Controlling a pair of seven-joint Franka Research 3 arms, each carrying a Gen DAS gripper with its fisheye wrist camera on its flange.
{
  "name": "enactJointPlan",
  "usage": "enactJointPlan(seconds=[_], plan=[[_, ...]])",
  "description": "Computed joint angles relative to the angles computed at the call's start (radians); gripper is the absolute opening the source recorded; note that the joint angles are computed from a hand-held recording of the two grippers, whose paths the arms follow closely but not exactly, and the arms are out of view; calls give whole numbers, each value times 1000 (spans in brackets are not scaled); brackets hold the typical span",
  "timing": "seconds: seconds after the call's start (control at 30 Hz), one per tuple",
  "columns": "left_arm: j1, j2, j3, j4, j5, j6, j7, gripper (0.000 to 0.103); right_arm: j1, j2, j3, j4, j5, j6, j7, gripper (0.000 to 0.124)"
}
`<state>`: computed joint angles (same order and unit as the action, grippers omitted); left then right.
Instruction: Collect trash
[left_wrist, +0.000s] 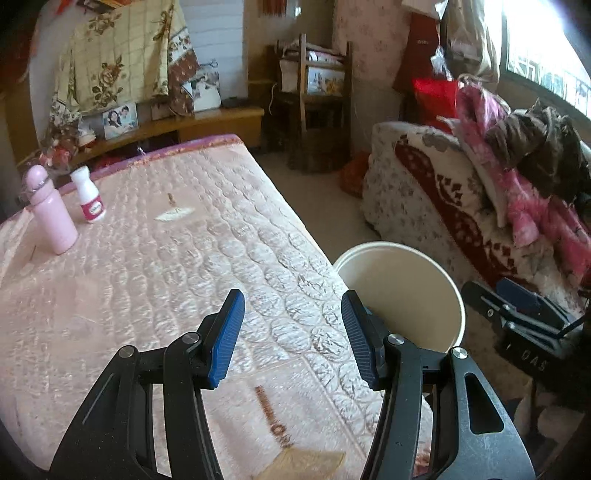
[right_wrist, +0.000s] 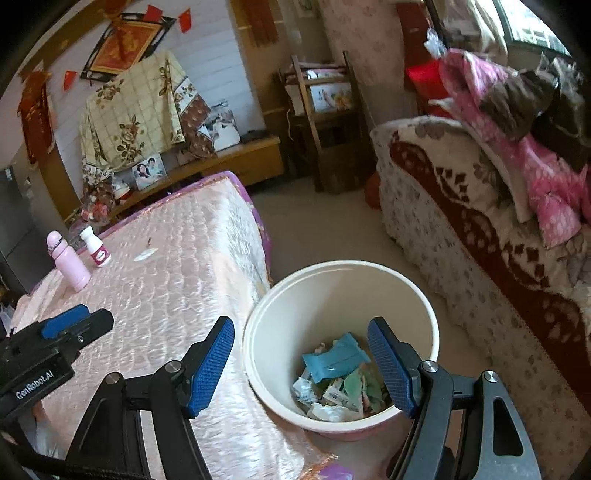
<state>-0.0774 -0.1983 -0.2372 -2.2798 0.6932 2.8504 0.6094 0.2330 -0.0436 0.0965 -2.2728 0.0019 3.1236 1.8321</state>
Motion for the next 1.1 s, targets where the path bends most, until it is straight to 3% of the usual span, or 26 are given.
enactJointPlan(seconds=[0.03,0.2,0.3,0.43,0.63,1.1], plan=[[5,-18,-1,-13,13,6,-12,53,-47,-15,36,-10,-147,6,138,72],[31,-105,-14,-69,36,35,-40,53,-244,-87,200,-17,-586,-15,554,73],[72,-158,-49,-97,84,50,-86,53,-278,-135,228,-32,-665,-3,647,73],[105,-220,-73,-135,116,91,-123,53,-418,-219,360,-57,-766,8,775,79],[132,-286,-94,-180,97,147,-126,53,-552,-360,495,-99,-752,6,815,86],[170,-368,-137,-232,0,187,-70,53,-555,-499,529,-164,-564,11,697,88]])
